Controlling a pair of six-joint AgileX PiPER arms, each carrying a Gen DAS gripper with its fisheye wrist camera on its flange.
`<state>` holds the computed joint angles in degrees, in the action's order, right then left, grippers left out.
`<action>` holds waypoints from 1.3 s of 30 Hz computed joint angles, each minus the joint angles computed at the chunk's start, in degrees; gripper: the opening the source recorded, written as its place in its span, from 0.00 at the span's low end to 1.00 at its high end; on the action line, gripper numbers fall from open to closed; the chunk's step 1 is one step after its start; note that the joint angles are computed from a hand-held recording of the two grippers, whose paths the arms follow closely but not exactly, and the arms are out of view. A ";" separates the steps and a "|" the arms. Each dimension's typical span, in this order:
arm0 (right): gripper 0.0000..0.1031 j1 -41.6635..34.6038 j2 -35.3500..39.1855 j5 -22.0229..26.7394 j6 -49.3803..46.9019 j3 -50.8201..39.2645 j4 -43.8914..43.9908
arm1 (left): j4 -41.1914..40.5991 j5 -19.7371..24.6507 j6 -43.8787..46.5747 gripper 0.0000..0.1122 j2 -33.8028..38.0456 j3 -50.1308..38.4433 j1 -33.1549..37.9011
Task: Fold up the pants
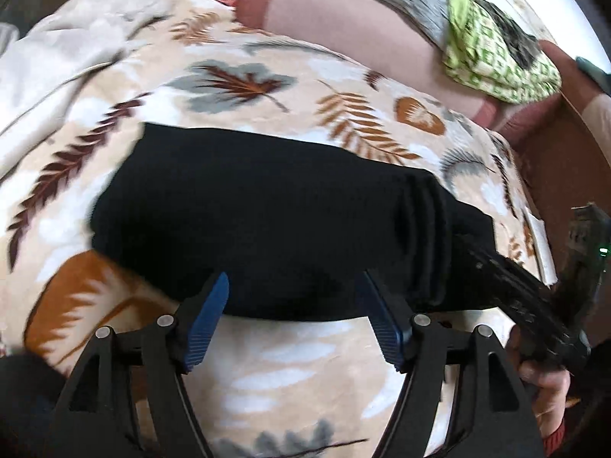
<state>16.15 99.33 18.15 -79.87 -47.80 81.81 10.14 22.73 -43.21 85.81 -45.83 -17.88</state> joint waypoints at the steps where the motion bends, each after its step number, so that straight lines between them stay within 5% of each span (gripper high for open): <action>1: 0.34 1.67 1.30 -2.43 -0.91 -0.29 1.62 | 1.00 0.24 -0.98 0.63 -0.34 0.28 0.11; 3: 0.34 3.25 1.24 -4.79 -2.46 0.06 3.67 | 2.23 0.46 -2.05 0.63 -1.72 1.86 0.92; 9: 0.42 2.79 -2.34 -2.59 0.11 0.05 0.86 | -0.95 -1.21 -0.48 0.63 -3.09 4.48 4.00; 14: 0.42 3.81 1.29 -2.76 11.98 -2.53 -11.26 | 2.89 -1.45 -4.39 0.63 -3.70 5.49 3.39; 21: 0.43 5.04 -1.03 -0.22 11.18 -4.96 -11.79 | 1.30 -3.33 -4.67 0.63 -4.60 7.98 5.66; 31: 0.46 9.82 6.04 2.05 21.38 -15.79 -21.02 | -11.24 -7.00 5.17 0.68 -5.05 11.58 10.35; 39: 0.50 11.58 10.64 4.04 22.24 -20.33 -23.12 | -8.08 -8.72 0.97 0.69 -4.56 12.06 10.32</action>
